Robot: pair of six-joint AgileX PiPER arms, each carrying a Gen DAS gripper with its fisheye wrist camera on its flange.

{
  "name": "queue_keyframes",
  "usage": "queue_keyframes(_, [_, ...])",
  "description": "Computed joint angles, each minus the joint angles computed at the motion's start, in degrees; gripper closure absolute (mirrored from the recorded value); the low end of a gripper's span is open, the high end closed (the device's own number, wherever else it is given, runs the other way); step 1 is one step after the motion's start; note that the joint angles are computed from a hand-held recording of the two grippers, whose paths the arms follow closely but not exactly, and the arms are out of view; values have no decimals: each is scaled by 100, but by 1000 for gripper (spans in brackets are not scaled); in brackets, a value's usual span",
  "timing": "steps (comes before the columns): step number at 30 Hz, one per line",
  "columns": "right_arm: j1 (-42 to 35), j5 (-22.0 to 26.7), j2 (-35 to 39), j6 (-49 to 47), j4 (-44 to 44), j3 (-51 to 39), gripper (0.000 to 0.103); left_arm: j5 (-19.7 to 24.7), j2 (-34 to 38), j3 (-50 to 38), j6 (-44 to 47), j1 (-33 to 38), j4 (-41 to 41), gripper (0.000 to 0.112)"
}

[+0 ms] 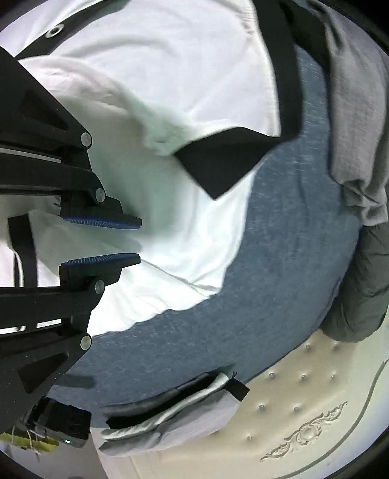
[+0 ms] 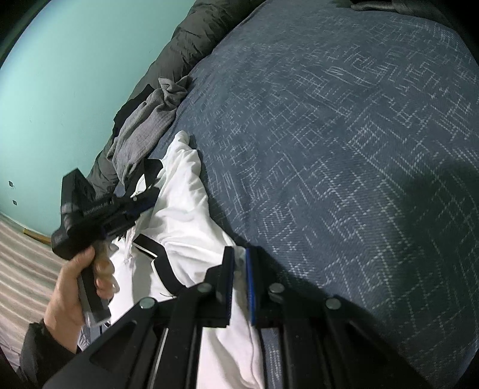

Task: Fold clothes

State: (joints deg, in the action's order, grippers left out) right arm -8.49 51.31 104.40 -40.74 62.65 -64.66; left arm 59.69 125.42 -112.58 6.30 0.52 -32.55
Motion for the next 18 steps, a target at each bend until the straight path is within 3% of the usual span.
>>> queue_keyframes(11, [8,22,12,24,21,1,96,-159,-450,939,687,56,-444,95])
queue_keyframes(12, [-1,32,15,16,26,0,96,-189,-459,982,721,71,-503,97])
queue_keyframes(14, [-26,60,26,-7,41,-3,96,-279,-534,1088,739,75,-502,111])
queue_keyframes(18, [-62,75,16,-47,35,3,96,-456,-796,1323,627,146,-390,111])
